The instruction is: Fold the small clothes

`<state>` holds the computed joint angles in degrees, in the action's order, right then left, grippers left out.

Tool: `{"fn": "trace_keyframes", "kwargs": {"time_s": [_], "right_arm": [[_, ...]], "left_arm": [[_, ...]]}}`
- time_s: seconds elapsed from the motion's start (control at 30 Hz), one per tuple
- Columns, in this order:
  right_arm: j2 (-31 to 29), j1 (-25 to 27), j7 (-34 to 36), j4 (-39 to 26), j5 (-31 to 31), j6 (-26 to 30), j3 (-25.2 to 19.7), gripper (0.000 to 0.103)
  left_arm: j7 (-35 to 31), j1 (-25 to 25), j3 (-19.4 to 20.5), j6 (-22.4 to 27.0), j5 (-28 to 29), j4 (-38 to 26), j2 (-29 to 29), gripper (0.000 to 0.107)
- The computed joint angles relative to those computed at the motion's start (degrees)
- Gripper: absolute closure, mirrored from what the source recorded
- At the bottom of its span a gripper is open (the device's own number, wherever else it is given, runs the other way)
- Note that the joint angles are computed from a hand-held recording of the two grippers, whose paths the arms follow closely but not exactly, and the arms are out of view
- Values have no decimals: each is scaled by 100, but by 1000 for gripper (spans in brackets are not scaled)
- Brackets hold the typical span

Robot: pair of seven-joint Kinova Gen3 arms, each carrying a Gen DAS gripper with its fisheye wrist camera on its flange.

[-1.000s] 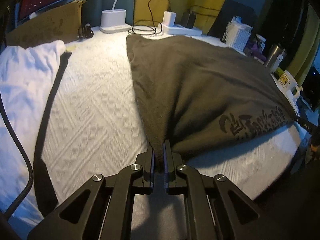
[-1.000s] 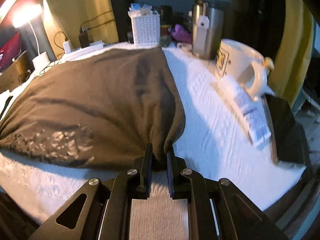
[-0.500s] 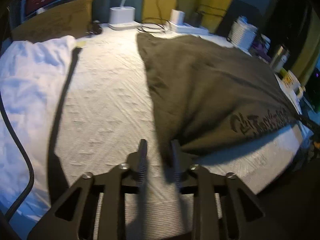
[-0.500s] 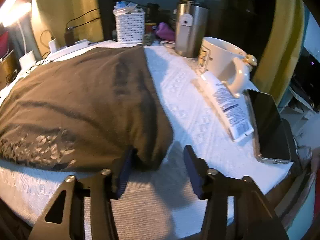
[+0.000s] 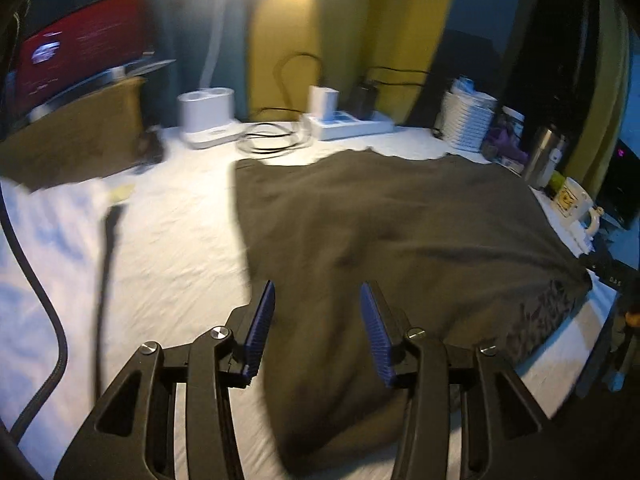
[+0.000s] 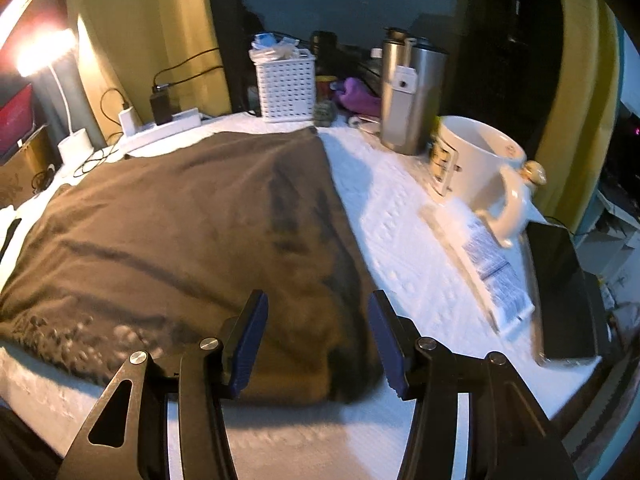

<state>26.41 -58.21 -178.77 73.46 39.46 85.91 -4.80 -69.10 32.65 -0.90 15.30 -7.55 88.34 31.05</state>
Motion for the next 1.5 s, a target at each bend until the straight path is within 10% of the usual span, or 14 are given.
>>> {"fn": "trace_keyframes", "kwargs": {"time_s": [0.43,0.77,0.9,1.5], "right_arm": [[593,655,1304,-814,-44,-828,307,49],[1337,1767,2435,-1852,-1615,-1411,468,49],[1471,1781,2629,-1972,-1701,-1447,663,48],[1041,1024,1673,-1623,-1175,-702,861,48]], "left_arm": [[-1523,-186,560,2096,21,-3451,1821,63],[-1521,-362,1239,3728,-421,-6105,3250,63],[-1696,-323,774,4196,249,-6998,3658,63],[-1336,-367,384,1097,575,-2763,1531,63]]}}
